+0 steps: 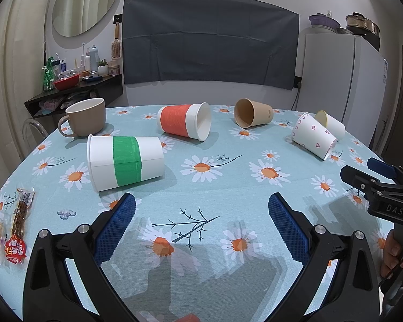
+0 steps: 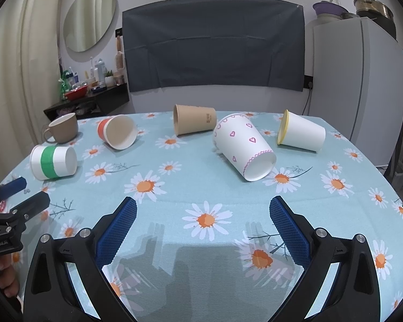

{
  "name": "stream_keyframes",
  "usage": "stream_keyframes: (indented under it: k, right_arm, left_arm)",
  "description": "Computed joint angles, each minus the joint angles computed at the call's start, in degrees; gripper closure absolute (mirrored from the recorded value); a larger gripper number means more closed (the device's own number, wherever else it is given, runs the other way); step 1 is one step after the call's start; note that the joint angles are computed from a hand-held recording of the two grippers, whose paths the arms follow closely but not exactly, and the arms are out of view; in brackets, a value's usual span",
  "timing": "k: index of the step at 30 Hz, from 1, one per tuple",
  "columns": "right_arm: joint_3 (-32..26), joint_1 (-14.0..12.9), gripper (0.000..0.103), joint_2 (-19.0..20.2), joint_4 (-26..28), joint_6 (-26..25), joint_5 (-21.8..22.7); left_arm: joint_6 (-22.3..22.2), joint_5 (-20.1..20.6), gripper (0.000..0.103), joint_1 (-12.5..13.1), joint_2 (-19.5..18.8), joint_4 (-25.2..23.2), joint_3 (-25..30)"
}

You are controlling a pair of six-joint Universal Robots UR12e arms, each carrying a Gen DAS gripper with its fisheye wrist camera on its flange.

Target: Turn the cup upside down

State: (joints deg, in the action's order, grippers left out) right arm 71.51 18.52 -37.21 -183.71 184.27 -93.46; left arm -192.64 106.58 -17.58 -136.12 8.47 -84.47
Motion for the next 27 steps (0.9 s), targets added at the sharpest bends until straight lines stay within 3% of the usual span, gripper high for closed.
stream_keyframes:
  k: [13,20,27]
  right_arm:
    - [-0.53,-0.28,0.008,-0.12,2.89,0.48,1.09]
    - [-0.31,-0.20,0.008,-0.12,2.01,2.03,-0.76]
    - [-1.16,-0.65,0.008,-0.12,5.36,4.33,-0.28]
  left_arm:
    - [0.75,-0.54,0.006,-0.09,0.10,0.02,0.17]
    - [0.70,-0.56,0.006,-0.02,0.06,0.74,0.04]
    - [1.06,-0.78,0.006,-0.03,0.09,0.81,-0.03]
